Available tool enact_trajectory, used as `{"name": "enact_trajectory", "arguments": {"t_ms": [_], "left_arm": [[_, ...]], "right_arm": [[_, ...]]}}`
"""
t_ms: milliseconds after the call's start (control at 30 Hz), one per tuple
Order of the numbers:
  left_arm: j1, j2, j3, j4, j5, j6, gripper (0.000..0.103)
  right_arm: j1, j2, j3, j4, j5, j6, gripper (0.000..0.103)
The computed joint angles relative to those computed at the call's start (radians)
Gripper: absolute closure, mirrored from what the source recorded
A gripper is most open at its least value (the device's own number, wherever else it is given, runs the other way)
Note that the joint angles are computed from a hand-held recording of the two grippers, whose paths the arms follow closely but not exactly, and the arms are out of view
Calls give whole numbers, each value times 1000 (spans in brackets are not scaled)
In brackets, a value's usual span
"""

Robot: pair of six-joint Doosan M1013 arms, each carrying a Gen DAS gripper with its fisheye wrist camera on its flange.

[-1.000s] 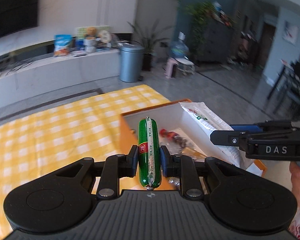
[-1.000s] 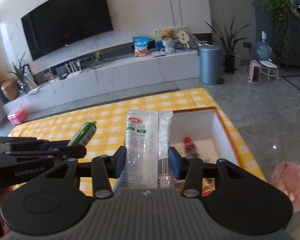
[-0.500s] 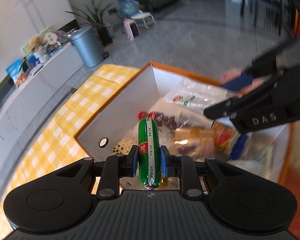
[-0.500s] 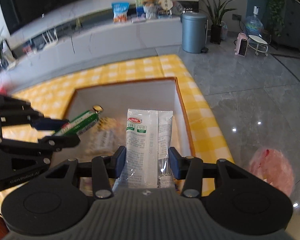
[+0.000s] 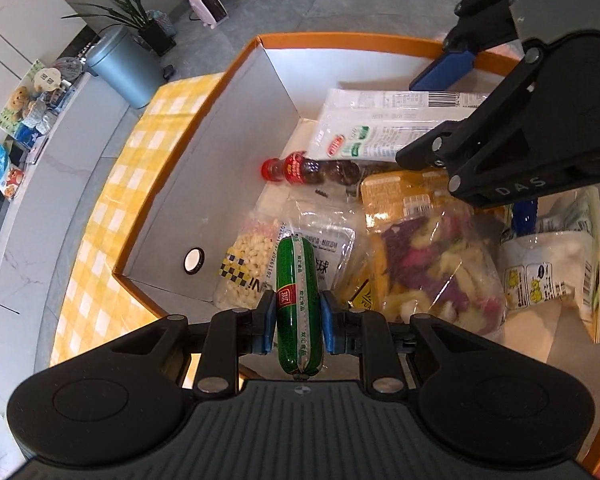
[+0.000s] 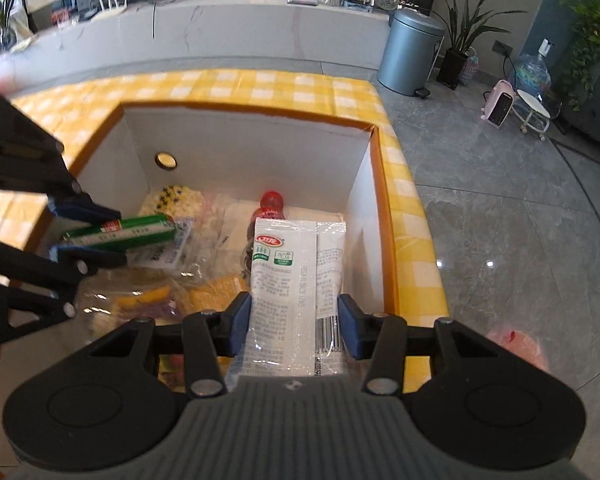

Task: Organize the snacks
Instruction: 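Open both tools to drop the sausage and packet into the orange box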

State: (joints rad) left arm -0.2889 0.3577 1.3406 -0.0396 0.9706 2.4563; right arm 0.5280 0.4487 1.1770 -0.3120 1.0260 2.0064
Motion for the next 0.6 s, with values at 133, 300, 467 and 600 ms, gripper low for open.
{"name": "enact_trajectory", "arguments": {"t_ms": [133,300,467,600], "left_arm": [[9,12,-23,-30,49,18,73],[12,20,-46,-35,108,5,71],[18,23,-72,-57,180,2,71],[30,-8,-48,-86,144,-2,67]], "right_arm": [[4,9,-14,2,30,-15,54],[10,5,-18,-19,33,0,48],[13,-9,-14,-18,35,20,44],[20,-19,-14,-27,43,34,44]]}}
